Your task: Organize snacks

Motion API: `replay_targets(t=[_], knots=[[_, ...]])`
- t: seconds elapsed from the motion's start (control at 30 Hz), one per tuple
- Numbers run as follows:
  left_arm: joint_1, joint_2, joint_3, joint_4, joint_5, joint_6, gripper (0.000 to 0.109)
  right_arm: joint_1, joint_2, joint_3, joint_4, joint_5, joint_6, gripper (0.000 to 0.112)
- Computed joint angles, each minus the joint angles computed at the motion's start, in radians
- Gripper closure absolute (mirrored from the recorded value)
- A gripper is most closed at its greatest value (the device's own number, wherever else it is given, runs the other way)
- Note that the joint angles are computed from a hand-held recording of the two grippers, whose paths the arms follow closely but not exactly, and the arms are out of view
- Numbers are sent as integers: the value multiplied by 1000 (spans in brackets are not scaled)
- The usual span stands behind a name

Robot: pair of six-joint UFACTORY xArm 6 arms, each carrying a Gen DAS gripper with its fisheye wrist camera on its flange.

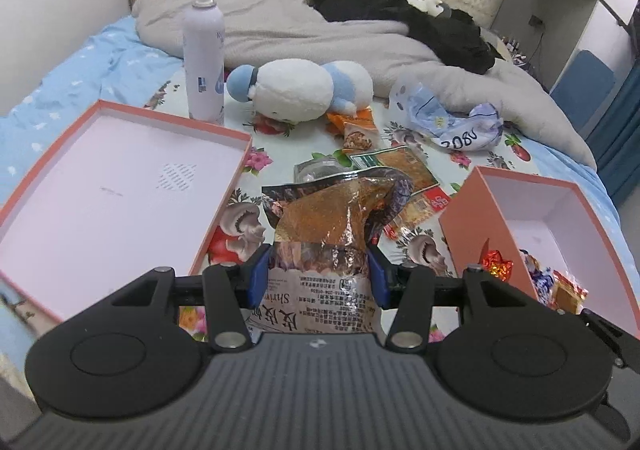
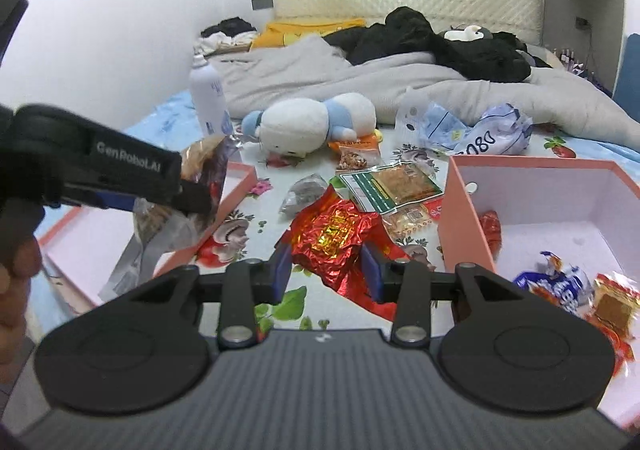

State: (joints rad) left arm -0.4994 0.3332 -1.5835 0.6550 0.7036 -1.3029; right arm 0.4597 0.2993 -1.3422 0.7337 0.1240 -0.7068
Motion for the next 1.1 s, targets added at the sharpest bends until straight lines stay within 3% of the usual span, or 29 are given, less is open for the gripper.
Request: replay_targets(t=[0.17,0.6,0.8,0.83,0.9,1.1], knots=[[-55,-85,83,69,7,-82,53,-1,-99,89,78,31,-83,72],[-126,-185,192,142,-40,-143,53,36,-260,268,198,-119,-176,78],[-142,-176,182,103,-72,-74,53,13,-320,354,66,-194,-14,79],[-146,-170,176,94,-78,-59,53,-6,-335,376,-11,-192,63,98],[-150,-152,157,72,-94,-36,53,-44,-360,402,-108,-172,171,101],[-170,-28,10,-4,-104,67,53,-107,-338,385,-25,-175,107,106]])
